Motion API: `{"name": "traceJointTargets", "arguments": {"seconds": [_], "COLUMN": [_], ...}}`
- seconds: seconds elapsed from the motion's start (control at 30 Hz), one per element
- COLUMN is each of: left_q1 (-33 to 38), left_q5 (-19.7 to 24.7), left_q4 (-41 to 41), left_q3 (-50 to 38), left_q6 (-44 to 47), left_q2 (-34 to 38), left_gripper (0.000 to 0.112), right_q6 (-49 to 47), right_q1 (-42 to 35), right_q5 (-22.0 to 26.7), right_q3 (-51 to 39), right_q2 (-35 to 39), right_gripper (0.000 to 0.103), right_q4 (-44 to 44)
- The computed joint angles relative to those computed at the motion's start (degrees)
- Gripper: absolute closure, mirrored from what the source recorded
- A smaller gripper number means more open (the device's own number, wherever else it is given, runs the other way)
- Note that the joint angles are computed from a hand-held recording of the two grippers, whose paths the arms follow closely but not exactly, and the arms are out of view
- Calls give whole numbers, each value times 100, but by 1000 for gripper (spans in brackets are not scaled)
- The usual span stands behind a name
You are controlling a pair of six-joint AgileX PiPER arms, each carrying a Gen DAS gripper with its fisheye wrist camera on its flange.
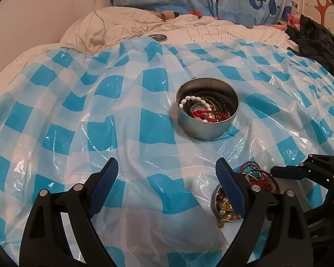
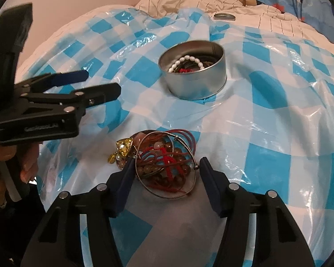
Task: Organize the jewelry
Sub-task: 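Grasp the gold charm with the left gripper while the right reaches toward the silver bangle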
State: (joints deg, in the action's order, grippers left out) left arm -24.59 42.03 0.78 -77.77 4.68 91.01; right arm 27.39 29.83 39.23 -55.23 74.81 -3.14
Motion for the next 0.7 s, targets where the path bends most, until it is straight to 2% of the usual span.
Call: {"name": "traceJointTargets", "arguments": {"seconds": [0.13, 0.3, 0.57, 0.6, 0.7], "left_q1": [65, -37, -600, -606, -553], "left_q5": [54, 137, -116, -192, -142], "left_q4": [-246, -865, -465, -483, -693], "left_q3": [-57, 16, 558, 697, 842], "left_q6": [159, 944, 1505, 1639, 1907], "left_q2": [68, 127, -231, -344, -402], "left_gripper": [27, 27, 27, 28, 41], "right_q6": [216, 727, 517, 502, 518], "right_q1": [-113, -455, -739, -727, -662], "right_q5": [24, 195, 223, 217, 200], "right_q3": [68, 149, 149, 141, 141], "right_q2": [-368, -675, -749, -736, -714], "right_gripper": [45, 45, 45, 45, 45], "right_q4": [-192, -612, -400, -387, -379]}}
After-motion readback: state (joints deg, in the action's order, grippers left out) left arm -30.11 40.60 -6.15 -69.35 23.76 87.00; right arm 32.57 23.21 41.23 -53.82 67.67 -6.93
